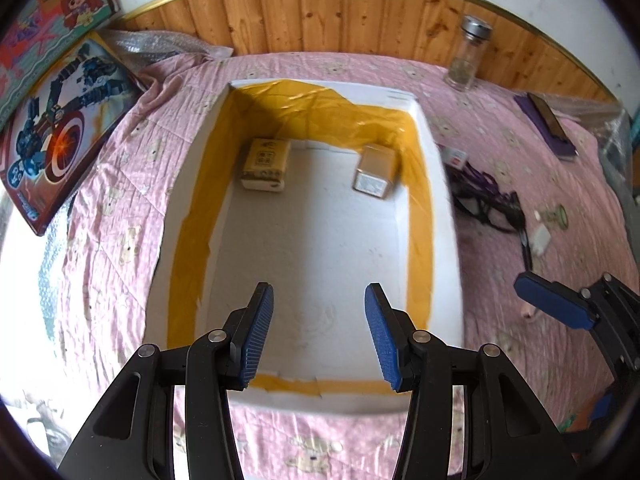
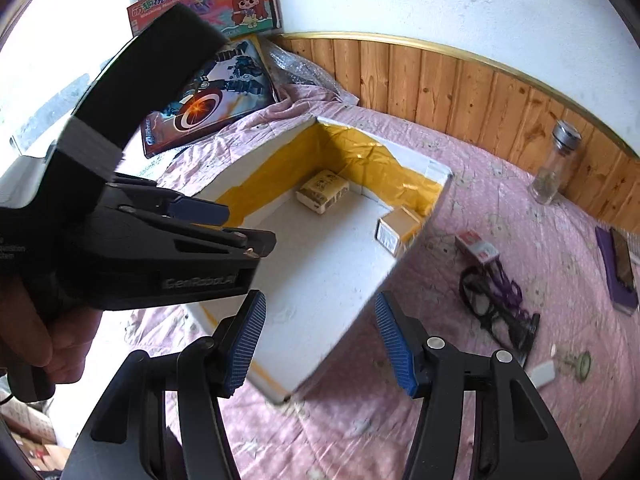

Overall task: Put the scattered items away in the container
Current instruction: 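Move both grippers back toward the scattered items on the bedspread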

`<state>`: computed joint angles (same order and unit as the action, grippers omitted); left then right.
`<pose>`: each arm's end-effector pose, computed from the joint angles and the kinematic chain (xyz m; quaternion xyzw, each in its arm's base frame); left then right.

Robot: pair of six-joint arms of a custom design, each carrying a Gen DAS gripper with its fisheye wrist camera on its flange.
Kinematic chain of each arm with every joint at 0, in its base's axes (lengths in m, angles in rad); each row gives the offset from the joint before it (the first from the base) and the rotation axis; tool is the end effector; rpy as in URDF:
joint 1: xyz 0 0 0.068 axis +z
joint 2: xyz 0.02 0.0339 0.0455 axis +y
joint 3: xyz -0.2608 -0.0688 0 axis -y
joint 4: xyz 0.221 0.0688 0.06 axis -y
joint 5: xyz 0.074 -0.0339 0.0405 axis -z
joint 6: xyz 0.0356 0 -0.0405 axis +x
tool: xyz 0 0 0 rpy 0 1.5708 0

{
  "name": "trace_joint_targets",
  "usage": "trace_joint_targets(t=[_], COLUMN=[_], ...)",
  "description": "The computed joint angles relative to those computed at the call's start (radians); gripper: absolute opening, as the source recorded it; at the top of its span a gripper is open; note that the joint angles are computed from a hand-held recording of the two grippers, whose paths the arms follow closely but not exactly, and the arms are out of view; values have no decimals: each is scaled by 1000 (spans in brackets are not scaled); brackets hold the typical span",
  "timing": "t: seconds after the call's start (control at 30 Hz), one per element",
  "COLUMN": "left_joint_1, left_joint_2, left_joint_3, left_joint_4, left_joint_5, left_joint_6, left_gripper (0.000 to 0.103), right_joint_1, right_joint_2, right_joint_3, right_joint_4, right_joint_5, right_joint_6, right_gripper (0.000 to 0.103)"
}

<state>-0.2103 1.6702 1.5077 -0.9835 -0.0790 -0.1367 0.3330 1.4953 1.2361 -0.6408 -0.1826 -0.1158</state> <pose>0.3124 -0.0638 0.2967 0.0276 0.9764 0.0017 0.2141 0.2787 0.1032 0.2895 -0.2385 0.9101 0.1211 0.3165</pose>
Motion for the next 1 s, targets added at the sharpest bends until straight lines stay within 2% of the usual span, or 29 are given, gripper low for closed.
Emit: trace_joint_targets(t=[0.33, 0.53, 0.73, 1.0], left_joint_1=[-164, -346, -537, -656], left_joint_2=[-170, -238, -217, -92], left_joint_3=[-154, -236, -275, -249], left_joint_4=[28, 67, 141, 250], left_joint_5=[-39, -81, -130, -91], left_joint_6=[-67, -151, -224, -288], left_gripper=[51, 51, 51, 51], right_joint_1=[-106, -273, -577, -961], right_joint_2=[-248, -393, -447, -332], right_joint_3=[-254, -403, -495, -507], right_joint_4=[30, 12, -41, -82], right_joint_5=[-87, -188, -318, -454], right_joint_6=[45, 10, -128, -363], right_gripper=[59, 59, 59, 57])
